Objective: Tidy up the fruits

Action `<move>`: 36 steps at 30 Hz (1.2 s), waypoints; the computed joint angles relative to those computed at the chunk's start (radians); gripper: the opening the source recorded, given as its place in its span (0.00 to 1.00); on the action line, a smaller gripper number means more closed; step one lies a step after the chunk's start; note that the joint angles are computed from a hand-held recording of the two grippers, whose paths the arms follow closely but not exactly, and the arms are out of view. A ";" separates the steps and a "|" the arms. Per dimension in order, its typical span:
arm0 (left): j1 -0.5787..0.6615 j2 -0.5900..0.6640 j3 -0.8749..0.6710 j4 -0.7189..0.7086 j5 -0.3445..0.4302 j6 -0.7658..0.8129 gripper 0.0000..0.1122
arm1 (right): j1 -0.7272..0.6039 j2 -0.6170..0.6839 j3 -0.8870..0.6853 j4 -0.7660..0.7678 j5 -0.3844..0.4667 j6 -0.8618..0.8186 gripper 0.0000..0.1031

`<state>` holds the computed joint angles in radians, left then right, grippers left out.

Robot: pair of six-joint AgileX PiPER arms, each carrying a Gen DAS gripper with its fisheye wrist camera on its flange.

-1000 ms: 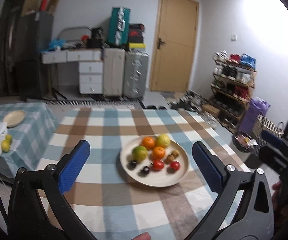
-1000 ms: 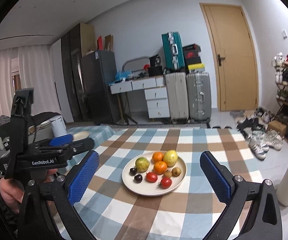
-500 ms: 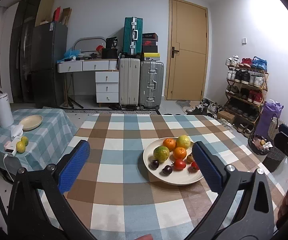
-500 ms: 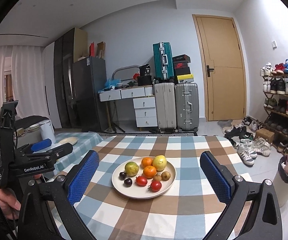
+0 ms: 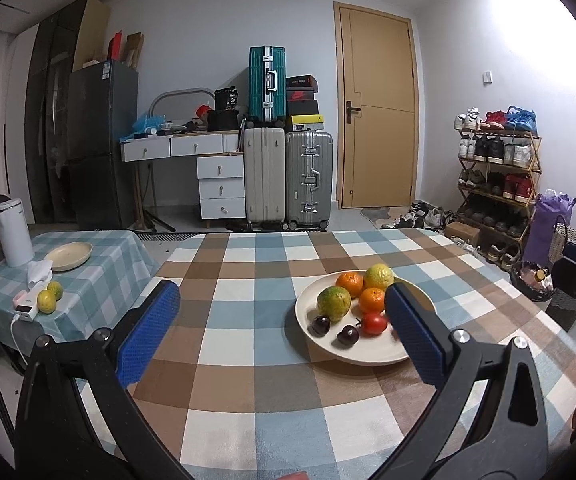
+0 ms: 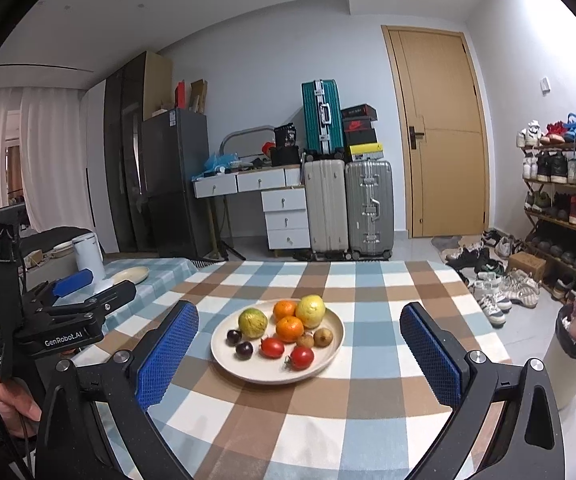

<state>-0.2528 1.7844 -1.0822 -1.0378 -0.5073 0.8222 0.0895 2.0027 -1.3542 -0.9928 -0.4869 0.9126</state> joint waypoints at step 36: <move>0.027 0.192 -0.018 0.240 -0.082 -0.277 0.91 | 0.025 0.137 -0.015 0.217 -0.005 -0.314 1.00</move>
